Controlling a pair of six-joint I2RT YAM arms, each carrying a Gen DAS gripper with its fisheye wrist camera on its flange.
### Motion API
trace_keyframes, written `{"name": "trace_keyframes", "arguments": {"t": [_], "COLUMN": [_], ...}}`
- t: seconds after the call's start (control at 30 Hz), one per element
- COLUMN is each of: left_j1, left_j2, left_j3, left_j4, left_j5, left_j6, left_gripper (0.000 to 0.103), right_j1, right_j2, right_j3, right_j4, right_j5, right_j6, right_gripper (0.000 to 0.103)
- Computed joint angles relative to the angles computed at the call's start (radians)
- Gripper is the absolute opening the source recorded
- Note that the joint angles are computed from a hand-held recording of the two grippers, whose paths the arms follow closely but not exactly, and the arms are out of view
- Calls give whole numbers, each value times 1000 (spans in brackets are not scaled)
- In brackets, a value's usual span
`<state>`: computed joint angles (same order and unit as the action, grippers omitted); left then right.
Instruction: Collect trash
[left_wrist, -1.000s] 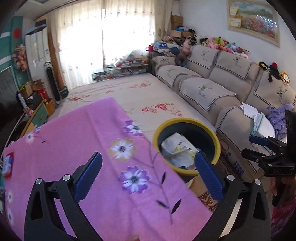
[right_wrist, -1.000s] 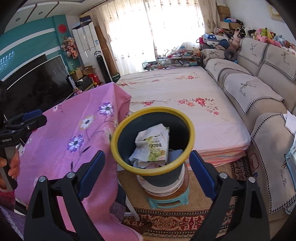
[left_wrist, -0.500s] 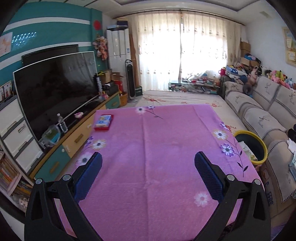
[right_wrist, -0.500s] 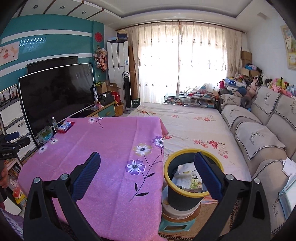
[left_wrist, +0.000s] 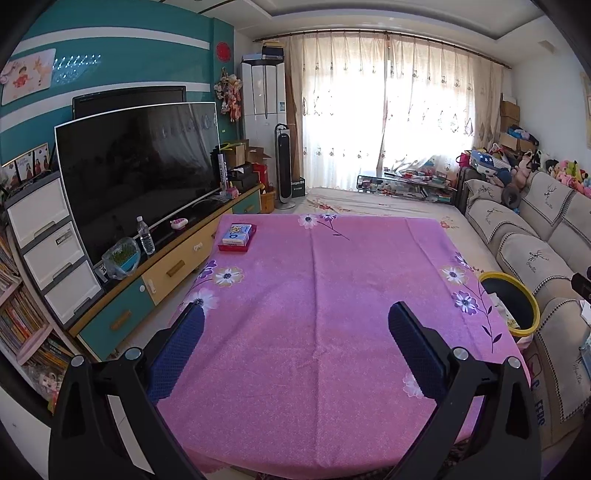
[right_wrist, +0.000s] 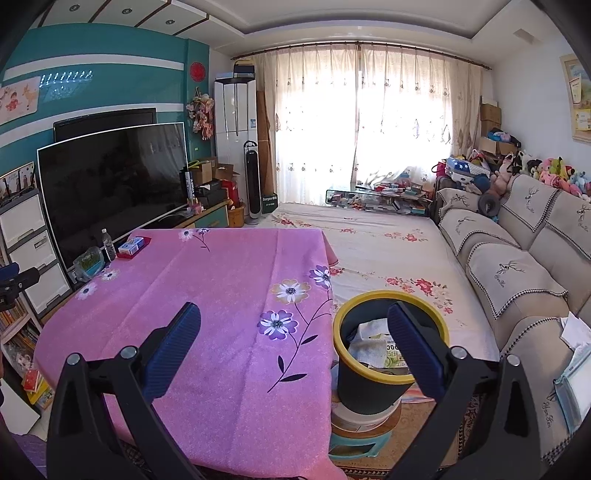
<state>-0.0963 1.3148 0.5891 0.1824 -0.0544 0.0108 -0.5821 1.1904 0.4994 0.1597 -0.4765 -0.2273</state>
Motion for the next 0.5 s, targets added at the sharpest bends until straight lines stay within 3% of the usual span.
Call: {"name": "trace_keyframes", "arguments": {"t": [0.5], "left_j1": [-26], "left_j2": [34], "left_j3": [25], "left_j4": [-5], "left_j5": [-26], "left_j6": [2], "left_gripper": [98], "right_j1": [20], "right_j2": [54], "right_j3": [13], "right_j4": [26], "right_j5": [25], "right_j6": [10], "right_gripper": [96]}}
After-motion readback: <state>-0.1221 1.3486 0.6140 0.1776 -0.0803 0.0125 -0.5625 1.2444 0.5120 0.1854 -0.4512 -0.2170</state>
